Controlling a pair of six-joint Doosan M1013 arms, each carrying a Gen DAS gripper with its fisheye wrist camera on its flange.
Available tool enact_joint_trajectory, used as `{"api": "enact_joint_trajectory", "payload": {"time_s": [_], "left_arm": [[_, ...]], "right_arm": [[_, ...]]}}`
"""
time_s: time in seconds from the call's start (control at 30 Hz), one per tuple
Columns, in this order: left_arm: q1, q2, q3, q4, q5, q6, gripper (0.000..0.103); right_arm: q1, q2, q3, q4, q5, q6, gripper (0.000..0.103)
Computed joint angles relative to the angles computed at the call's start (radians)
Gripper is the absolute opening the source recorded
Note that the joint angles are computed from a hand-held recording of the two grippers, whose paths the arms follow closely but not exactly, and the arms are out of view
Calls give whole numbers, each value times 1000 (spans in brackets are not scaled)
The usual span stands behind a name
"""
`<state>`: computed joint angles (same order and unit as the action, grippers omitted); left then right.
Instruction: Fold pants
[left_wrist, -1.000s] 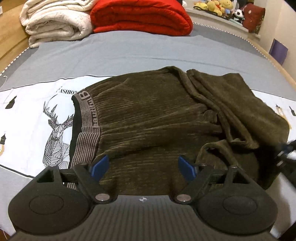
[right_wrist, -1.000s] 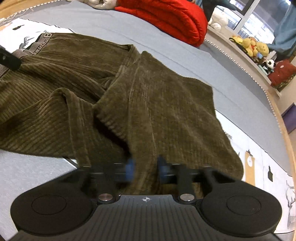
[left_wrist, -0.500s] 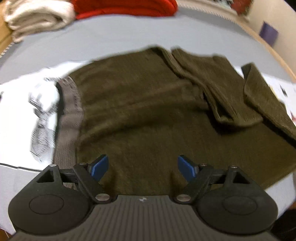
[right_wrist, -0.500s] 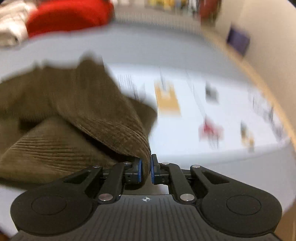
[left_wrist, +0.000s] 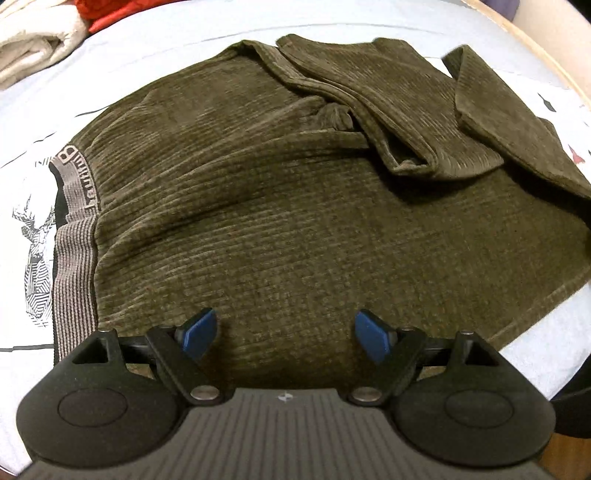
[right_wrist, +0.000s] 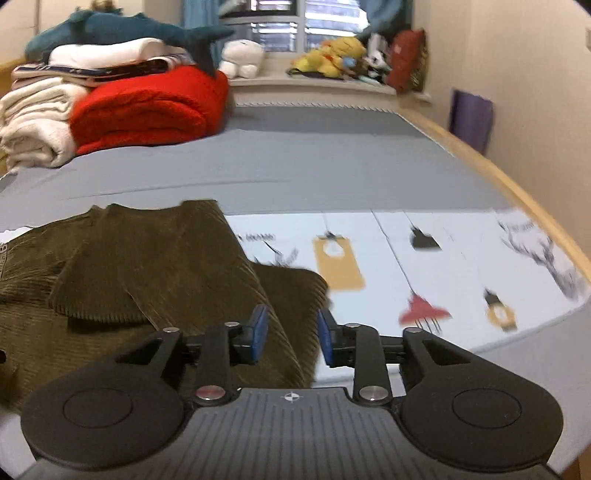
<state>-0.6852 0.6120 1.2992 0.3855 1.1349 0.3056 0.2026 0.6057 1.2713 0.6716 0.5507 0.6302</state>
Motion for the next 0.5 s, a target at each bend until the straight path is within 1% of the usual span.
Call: {"api": "enact_joint_trajectory", "payload": {"time_s": [0.03, 0.1, 0.17, 0.27, 0.3, 0.33, 0.47, 0.5], "left_arm": [[2, -3, 2, 2, 1, -9, 86], [5, -8, 9, 5, 4, -27, 86], [9, -11, 15, 5, 2, -47, 86], [13, -22, 29, 7, -4, -70, 86], [14, -26, 35, 8, -7, -78, 86], [15, -29, 39, 8, -10, -84, 86], [20, -43, 58, 15, -15, -103, 87], [22, -46, 62, 16, -15, -107, 87]], "right_arm": [[13, 11, -15, -36, 19, 6, 35], [39, 24, -31, -76, 36, -34, 36], [68, 35, -40, -109, 44, -78, 37], [112, 59, -65, -171, 50, -105, 41], [128, 65, -70, -203, 47, -99, 43], [143, 71, -76, -242, 45, -86, 44], [186, 112, -117, -379, 65, -43, 44], [193, 121, -125, -411, 61, -29, 42]]}}
